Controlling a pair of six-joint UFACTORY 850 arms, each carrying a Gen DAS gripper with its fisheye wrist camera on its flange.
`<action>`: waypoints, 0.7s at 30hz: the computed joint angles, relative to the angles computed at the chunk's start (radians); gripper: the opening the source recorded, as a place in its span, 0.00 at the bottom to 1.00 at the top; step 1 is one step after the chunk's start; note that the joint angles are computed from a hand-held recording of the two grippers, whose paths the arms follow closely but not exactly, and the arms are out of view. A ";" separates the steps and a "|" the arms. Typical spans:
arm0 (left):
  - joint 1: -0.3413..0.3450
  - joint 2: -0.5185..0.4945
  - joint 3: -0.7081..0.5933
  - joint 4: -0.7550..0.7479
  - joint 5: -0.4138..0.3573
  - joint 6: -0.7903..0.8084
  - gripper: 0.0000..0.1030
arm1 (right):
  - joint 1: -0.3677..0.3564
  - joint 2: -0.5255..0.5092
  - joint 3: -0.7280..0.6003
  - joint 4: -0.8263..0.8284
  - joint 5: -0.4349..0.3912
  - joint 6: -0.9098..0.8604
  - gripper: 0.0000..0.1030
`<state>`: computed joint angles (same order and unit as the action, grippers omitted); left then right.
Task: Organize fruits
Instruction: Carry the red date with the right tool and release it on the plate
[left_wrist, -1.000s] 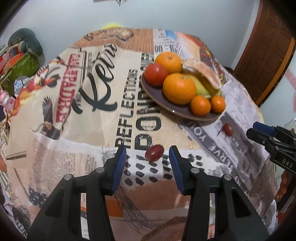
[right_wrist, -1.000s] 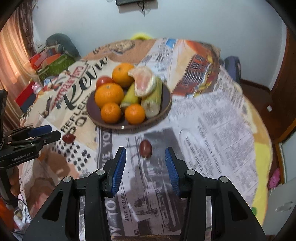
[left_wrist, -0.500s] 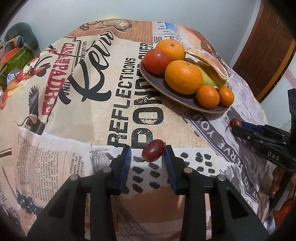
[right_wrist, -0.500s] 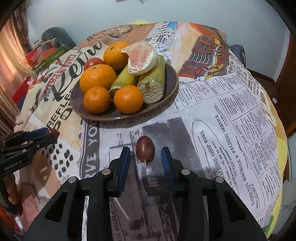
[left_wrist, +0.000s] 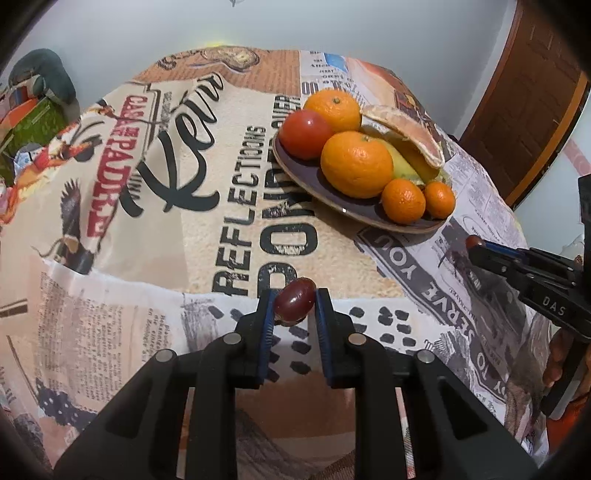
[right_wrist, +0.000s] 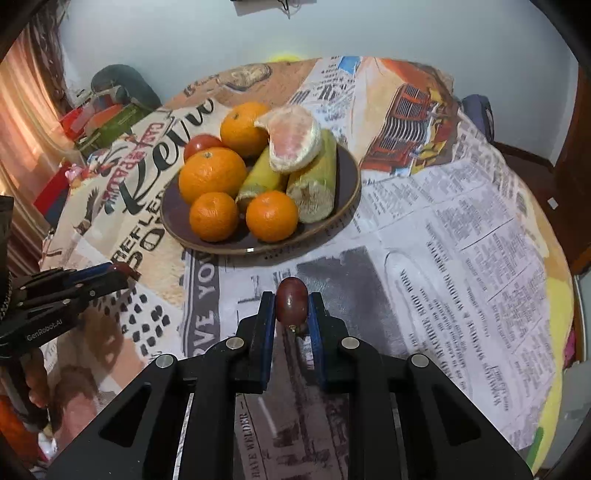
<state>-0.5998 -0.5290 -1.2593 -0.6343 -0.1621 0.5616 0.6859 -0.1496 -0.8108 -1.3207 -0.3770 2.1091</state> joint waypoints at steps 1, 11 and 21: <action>0.000 0.003 0.000 -0.005 0.002 0.006 0.21 | 0.002 0.003 -0.002 0.003 -0.010 -0.005 0.16; -0.009 0.047 -0.017 -0.211 0.034 0.212 0.21 | 0.028 0.059 -0.017 -0.075 -0.086 0.036 0.16; -0.018 0.040 -0.081 -0.515 0.036 0.515 0.21 | 0.029 0.059 -0.071 -0.187 -0.136 0.073 0.16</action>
<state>-0.6175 -0.4895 -1.3408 -1.1496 -0.1263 1.0767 0.7145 -0.0907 -0.8818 -1.5079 -0.5132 2.1821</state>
